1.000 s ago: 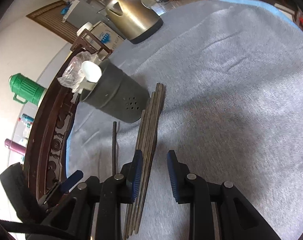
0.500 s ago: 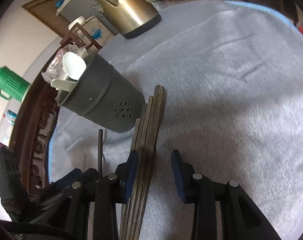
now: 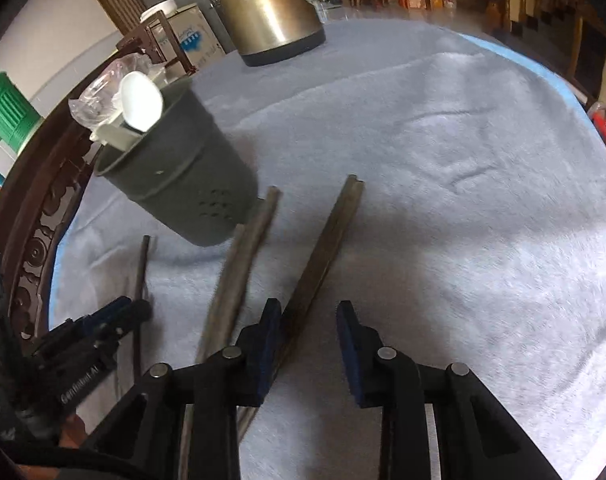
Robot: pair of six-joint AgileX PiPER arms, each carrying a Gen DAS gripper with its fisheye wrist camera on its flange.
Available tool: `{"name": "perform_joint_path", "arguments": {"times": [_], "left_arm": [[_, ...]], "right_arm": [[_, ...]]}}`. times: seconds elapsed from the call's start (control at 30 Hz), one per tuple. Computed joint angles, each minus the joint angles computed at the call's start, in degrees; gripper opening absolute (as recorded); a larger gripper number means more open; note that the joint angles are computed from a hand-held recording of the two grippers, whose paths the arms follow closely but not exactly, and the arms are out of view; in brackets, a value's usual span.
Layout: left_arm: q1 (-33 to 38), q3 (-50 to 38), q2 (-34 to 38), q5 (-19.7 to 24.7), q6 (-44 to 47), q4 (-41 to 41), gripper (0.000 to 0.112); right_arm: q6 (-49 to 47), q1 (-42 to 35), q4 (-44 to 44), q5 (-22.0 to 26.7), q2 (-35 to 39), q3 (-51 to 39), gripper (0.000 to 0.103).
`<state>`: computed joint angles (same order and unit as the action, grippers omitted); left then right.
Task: Organize utensils
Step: 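Close the left tool on a single chopstick while the right tool grasps chopsticks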
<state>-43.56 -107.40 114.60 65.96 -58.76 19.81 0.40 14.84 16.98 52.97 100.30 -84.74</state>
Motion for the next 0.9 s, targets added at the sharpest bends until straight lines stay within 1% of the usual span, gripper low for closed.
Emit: {"name": "perform_joint_path", "arguments": {"times": [0.07, 0.13, 0.23, 0.3, 0.4, 0.47, 0.53, 0.57, 0.6, 0.63, 0.67, 0.7, 0.77, 0.83, 0.9], "left_arm": [[0.10, 2.03, -1.33, -1.29, 0.81, -0.58, 0.019], [0.15, 3.47, -2.43, -2.14, 1.32, -1.17, 0.018], [0.81, 4.56, -3.11, -4.29, 2.54, -3.30, 0.018], [0.91, 3.77, -2.69, -4.01, 2.51, -3.69, 0.018], [2.10, 2.33, -1.62, -4.50, 3.53, -4.78, 0.021], [2.86, 2.11, -1.46, -5.48, 3.94, -5.87, 0.024], [3.75, 0.82, -0.46, -6.16, 4.62, -6.24, 0.024], [3.98, -0.54, 0.41, -5.95, 4.95, -6.21, 0.024], [4.12, -0.63, 0.51, -6.07, 5.12, -6.05, 0.023], [4.00, -0.64, 0.61, -6.14, 5.08, -5.54, 0.020], [3.86, -0.25, 0.76, -6.55, 5.00, -5.22, 0.013], [3.76, -0.46, 1.01, -6.39, 5.19, -4.79, 0.010], [3.66, -0.55, 1.22, -6.52, 5.03, -4.40, 0.009], [3.81, -0.95, 1.47, -6.42, 5.25, -4.58, 0.009], [3.96, -2.39, 2.23, -5.37, 5.77, -4.78, 0.009]], "right_arm": [[-1.06, -2.07, 1.38, 0.36, -0.41, 0.64, 0.031], [-3.24, -4.55, 4.59, 1.02, -0.95, 1.81, 0.031], [-8.16, -8.93, 12.94, 2.18, -0.99, 3.45, 0.031], [-9.96, -11.14, 17.76, 1.67, -0.77, 4.23, 0.032], [-7.56, -10.91, 18.26, 2.97, 2.34, 1.03, 0.032], [-8.51, -10.63, 19.84, 2.39, 2.86, 0.73, 0.034], [-13.15, -10.73, 25.93, 2.97, 3.86, 0.90, 0.033], [-18.14, -11.10, 31.14, 3.72, 3.62, 1.89, 0.033], [-21.97, -11.02, 34.30, 4.27, 2.99, 2.61, 0.033], [-23.52, -10.89, 35.25, 4.36, 2.53, 2.97, 0.033], [-24.55, -10.99, 36.02, 4.79, 2.39, 3.09, 0.033], [-23.93, -11.20, 35.49, 5.30, 2.75, 2.58, 0.033], [-18.92, -11.06, 31.43, 2.48, 2.51, 2.71, 0.034], [-15.94, -12.73, 30.87, 1.77, 2.76, 2.86, 0.034], [-11.54, -12.77, 27.83, 1.33, 3.26, 1.51, 0.034]]}}
